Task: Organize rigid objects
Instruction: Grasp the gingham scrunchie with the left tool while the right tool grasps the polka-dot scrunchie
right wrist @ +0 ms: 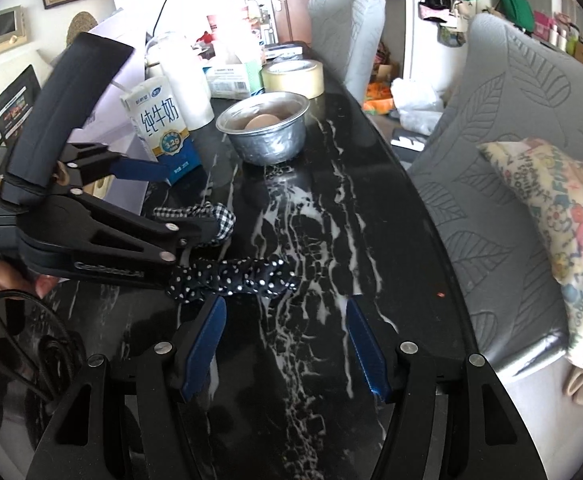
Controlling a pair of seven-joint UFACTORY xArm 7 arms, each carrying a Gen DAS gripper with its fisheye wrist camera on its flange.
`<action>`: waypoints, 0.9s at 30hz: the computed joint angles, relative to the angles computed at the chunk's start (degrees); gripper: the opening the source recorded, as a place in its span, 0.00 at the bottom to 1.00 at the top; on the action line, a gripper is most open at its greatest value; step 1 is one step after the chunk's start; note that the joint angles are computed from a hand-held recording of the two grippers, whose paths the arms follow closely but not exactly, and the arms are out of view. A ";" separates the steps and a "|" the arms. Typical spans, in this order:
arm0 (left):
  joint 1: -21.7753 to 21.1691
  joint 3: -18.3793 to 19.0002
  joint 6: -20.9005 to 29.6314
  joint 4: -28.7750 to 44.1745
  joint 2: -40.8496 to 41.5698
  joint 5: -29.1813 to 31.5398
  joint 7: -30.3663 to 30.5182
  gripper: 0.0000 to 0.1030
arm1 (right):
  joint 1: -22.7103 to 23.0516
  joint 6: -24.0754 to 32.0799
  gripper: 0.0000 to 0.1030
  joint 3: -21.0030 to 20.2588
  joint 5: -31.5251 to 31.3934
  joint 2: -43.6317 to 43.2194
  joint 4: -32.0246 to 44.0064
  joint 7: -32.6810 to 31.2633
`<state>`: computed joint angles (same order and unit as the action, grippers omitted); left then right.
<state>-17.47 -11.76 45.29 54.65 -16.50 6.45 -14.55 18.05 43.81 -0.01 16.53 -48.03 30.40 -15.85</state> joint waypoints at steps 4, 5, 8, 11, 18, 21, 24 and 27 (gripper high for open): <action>-0.65 1.25 -0.50 -0.33 0.36 -2.89 3.23 0.70 | 1.90 -0.12 0.62 -0.93 1.86 3.18 1.07 -1.38; -0.73 1.38 -0.64 -0.49 0.37 -3.24 4.04 0.66 | 2.17 -0.16 0.62 -1.01 2.32 3.93 1.34 -1.68; -1.03 1.69 0.82 -0.09 1.01 -4.93 6.00 0.57 | 2.97 -0.60 0.63 -1.26 3.88 6.31 2.11 -2.89; -1.40 2.42 0.58 -0.54 0.94 -7.97 7.67 0.45 | 3.17 -1.08 0.63 -1.27 4.94 8.51 2.89 -3.87; -1.62 1.17 2.17 -0.95 -0.41 -8.49 6.90 0.32 | 2.97 -0.65 0.63 -2.65 8.52 10.56 3.66 -7.33; -2.53 0.60 3.42 -1.16 -1.34 -9.34 6.09 0.31 | 2.60 -0.31 0.55 -3.42 9.63 10.29 3.39 -9.05; -3.17 0.18 3.23 -2.42 -2.63 -10.17 5.08 0.31 | 1.82 0.14 0.52 -3.85 10.95 9.20 2.71 -9.36; -4.13 -0.67 2.57 -4.11 -4.54 -11.22 2.42 0.31 | 1.41 0.47 0.51 -4.14 11.45 8.27 2.01 -10.41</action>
<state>-21.59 -12.43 47.86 50.54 -21.04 -4.77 -12.13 19.46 44.28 -4.15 27.98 -39.76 32.42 -26.26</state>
